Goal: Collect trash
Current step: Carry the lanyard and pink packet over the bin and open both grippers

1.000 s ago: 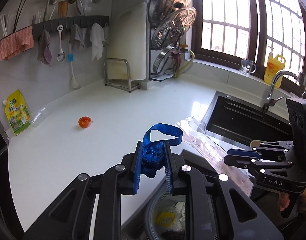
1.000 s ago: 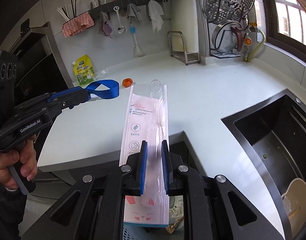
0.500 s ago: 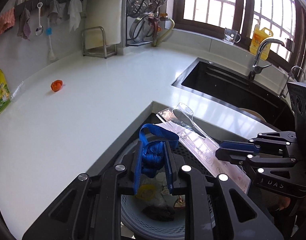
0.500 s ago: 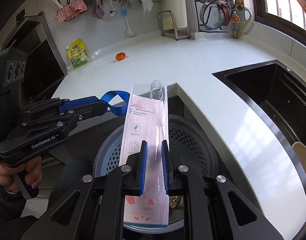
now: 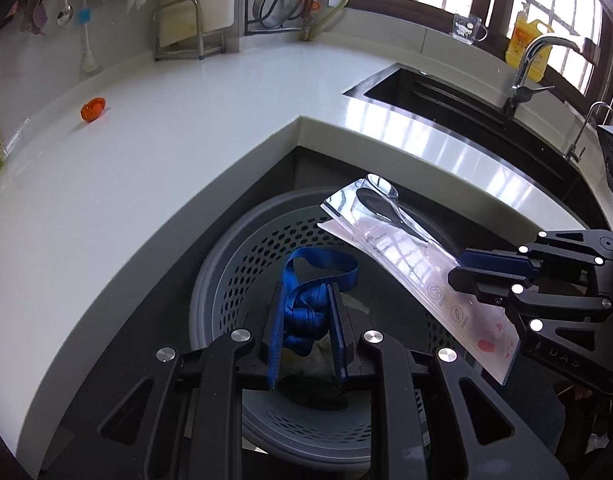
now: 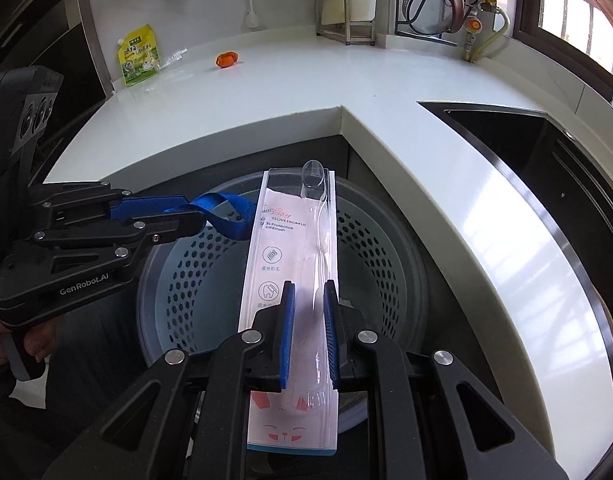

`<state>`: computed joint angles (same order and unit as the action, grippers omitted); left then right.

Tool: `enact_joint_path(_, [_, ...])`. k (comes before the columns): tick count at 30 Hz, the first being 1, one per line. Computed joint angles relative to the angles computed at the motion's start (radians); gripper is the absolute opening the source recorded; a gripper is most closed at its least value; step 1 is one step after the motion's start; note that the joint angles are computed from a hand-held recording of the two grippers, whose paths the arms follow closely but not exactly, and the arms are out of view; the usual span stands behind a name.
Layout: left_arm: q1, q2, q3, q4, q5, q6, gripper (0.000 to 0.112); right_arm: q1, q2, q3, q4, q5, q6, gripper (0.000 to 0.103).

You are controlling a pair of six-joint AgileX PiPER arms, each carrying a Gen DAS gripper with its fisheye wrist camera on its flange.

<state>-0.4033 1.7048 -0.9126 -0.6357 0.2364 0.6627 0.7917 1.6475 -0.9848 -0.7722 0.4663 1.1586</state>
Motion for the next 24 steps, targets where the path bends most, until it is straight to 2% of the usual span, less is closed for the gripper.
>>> enact_joint_path(12, [-0.001, 0.078, -0.035, 0.008, 0.016, -0.008, 0.02, -0.029, 0.052, -0.031, 0.072, -0.027, -0.08, 0.014])
enact_joint_path(24, [-0.004, 0.105, -0.047, 0.038, 0.013, -0.034, 0.02, -0.036, 0.082, -0.046, 0.114, -0.046, -0.126, 0.014])
